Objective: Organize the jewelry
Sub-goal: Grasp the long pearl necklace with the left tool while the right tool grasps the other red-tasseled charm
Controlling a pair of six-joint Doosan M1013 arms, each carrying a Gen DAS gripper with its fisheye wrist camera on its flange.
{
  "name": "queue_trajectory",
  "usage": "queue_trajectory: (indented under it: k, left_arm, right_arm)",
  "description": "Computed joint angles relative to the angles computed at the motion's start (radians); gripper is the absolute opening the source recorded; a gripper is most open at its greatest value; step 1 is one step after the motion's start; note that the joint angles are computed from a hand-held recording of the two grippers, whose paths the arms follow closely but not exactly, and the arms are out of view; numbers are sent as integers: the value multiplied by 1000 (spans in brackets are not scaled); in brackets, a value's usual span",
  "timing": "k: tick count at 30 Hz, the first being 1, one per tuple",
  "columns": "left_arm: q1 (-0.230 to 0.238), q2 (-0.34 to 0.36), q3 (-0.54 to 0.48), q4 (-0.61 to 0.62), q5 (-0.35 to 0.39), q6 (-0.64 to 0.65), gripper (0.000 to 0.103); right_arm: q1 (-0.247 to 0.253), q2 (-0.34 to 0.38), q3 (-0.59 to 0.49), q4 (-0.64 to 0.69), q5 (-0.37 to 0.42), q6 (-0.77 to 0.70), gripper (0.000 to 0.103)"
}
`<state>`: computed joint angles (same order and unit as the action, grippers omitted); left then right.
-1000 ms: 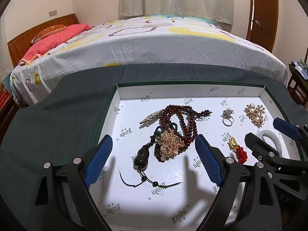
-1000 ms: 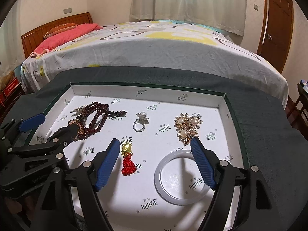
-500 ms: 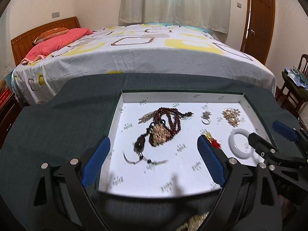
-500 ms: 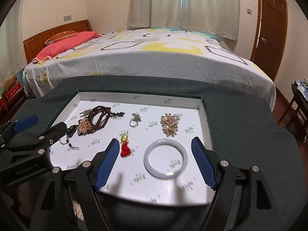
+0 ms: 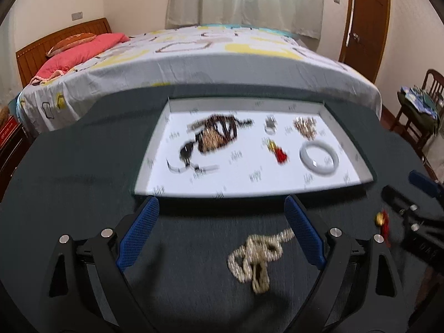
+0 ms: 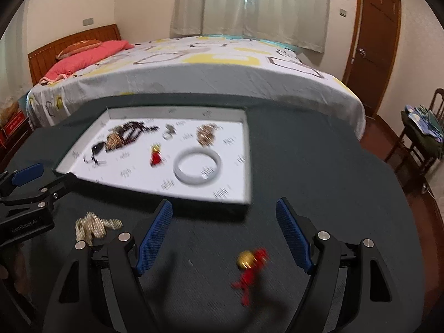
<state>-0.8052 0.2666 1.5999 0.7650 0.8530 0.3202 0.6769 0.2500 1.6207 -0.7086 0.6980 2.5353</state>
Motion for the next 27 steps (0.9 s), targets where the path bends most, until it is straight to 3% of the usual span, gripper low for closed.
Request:
queue_trajectory:
  k: [7,17,21,27]
  left_arm:
    - [-30,-11,32,-10,25,-12,90]
    - [-37,-18,51,-29,39,-14,90]
    - [-35,-14,50,-35,35,-5,90]
    - [-29,-10,48,-50,32,4,90]
  right_arm:
    - [0,-39,69,28,8,32,74]
    - [-18,-37,92,51,-4,56,74]
    - [-25,-21,80,85,-2,28,56]
    - [-24,-1,63,131,1,-37,44]
